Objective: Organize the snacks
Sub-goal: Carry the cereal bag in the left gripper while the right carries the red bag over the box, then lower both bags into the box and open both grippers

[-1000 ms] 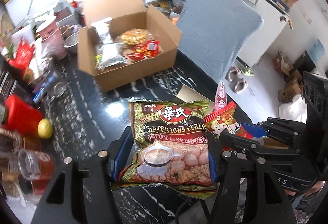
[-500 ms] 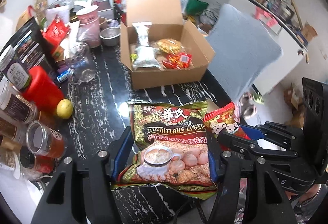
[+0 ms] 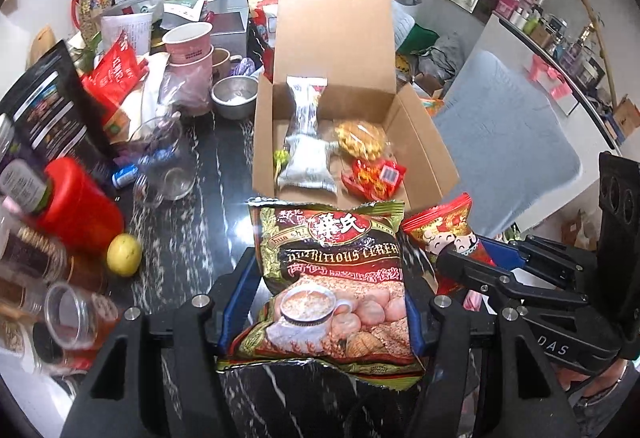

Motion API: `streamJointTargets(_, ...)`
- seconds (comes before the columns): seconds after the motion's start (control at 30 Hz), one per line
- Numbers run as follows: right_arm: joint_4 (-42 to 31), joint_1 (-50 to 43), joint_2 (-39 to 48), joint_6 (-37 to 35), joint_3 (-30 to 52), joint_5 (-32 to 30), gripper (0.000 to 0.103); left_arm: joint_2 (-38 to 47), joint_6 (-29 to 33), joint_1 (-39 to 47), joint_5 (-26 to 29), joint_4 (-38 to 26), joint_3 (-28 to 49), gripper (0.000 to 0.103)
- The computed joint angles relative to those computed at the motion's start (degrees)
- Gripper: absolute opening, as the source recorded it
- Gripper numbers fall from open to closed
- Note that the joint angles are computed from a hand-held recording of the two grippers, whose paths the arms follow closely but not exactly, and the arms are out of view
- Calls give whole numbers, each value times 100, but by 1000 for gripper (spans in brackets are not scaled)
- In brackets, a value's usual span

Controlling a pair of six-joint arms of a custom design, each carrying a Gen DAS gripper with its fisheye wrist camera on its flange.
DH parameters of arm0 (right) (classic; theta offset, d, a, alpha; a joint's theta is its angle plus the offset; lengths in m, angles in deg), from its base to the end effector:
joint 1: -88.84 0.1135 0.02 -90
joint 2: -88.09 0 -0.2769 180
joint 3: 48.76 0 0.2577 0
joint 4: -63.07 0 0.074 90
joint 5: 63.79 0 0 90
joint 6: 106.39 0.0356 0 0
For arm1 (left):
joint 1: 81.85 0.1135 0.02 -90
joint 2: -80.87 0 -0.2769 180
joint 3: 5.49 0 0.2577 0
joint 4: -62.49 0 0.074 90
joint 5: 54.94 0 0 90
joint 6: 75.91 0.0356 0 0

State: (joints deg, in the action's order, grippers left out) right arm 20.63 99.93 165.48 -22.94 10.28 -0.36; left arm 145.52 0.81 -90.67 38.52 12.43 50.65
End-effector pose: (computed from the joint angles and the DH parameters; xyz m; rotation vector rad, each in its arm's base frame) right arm 0.2480 0.0648 0.2102 -0.5530 2.5275 0.6359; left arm 0.2106 -0.0348 0.2321 -0.0793 2.6050 -0.2178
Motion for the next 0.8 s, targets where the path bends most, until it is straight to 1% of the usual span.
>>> streamJointTargets(0.2,240,-233,1167,-252,827,-9,31,1292,70,132,23,600,592,61)
streamJointTargets(0.37,281,-411,2165,-416,1680,-36,31,2335,127,187,-79,917,1264,61)
streamJointTargets(0.6,284,-542,3294,-518,2819,-8,31,3575,168,186,-180,1098,2292,61)
streamJointTargets(0.8,187,-577,4142,-653,3808,149,31,4520,215,162,-247,1097,3176,61)
